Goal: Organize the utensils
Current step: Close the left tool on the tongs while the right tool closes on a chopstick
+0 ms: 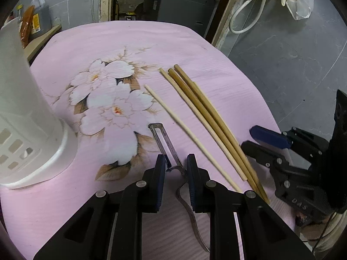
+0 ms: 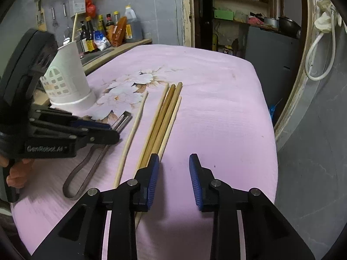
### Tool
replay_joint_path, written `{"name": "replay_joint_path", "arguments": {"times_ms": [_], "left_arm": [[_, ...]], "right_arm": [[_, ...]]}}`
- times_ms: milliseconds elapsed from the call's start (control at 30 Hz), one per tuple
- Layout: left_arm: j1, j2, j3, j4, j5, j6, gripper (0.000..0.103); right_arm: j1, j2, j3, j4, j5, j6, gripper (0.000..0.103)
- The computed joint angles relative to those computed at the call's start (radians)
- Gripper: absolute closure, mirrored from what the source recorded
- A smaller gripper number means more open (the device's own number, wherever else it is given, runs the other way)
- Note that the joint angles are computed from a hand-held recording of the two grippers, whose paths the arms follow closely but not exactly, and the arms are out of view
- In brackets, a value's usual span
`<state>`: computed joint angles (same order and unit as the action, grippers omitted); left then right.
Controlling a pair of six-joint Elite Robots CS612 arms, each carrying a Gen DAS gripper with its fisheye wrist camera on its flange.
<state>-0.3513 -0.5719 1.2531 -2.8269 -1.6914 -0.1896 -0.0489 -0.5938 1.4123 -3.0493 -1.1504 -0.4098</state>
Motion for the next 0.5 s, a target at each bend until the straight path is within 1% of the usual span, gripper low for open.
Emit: {"name": "replay_joint_path", "arguments": {"times_ms": [133, 233, 300, 367, 433, 500], "left_arm": [[0.001, -0.011, 0.024, -0.015, 0.006, 0.0, 0.086], [-0.002, -0.017, 0.034, -0.018, 0.014, 0.005, 0.087], [-0.001, -0.014, 0.028, -0.013, 0.013, 0.006, 0.087], [0.0, -0.015, 0.027, -0.008, 0.007, 0.007, 0.087], [0.001, -0.015, 0.021, 0.009, 0.009, 0.019, 0.087], [0.001, -0.017, 0.017, 0.029, 0.012, 0.025, 0.086]], "right_arm": [[0.007, 0.004, -0.013, 0.025, 0.01, -0.008, 0.077], [0.019, 0.008, -0.026, 0.044, -0.015, -0.031, 0.077], [0.027, 0.013, -0.037, 0.052, -0.044, -0.04, 0.077], [0.033, 0.019, -0.053, 0.059, -0.071, -0.04, 0.08], [0.038, 0.026, -0.07, 0.07, -0.094, -0.04, 0.086], [0.042, 0.034, -0.102, 0.12, -0.101, -0.037, 0.087]]}}
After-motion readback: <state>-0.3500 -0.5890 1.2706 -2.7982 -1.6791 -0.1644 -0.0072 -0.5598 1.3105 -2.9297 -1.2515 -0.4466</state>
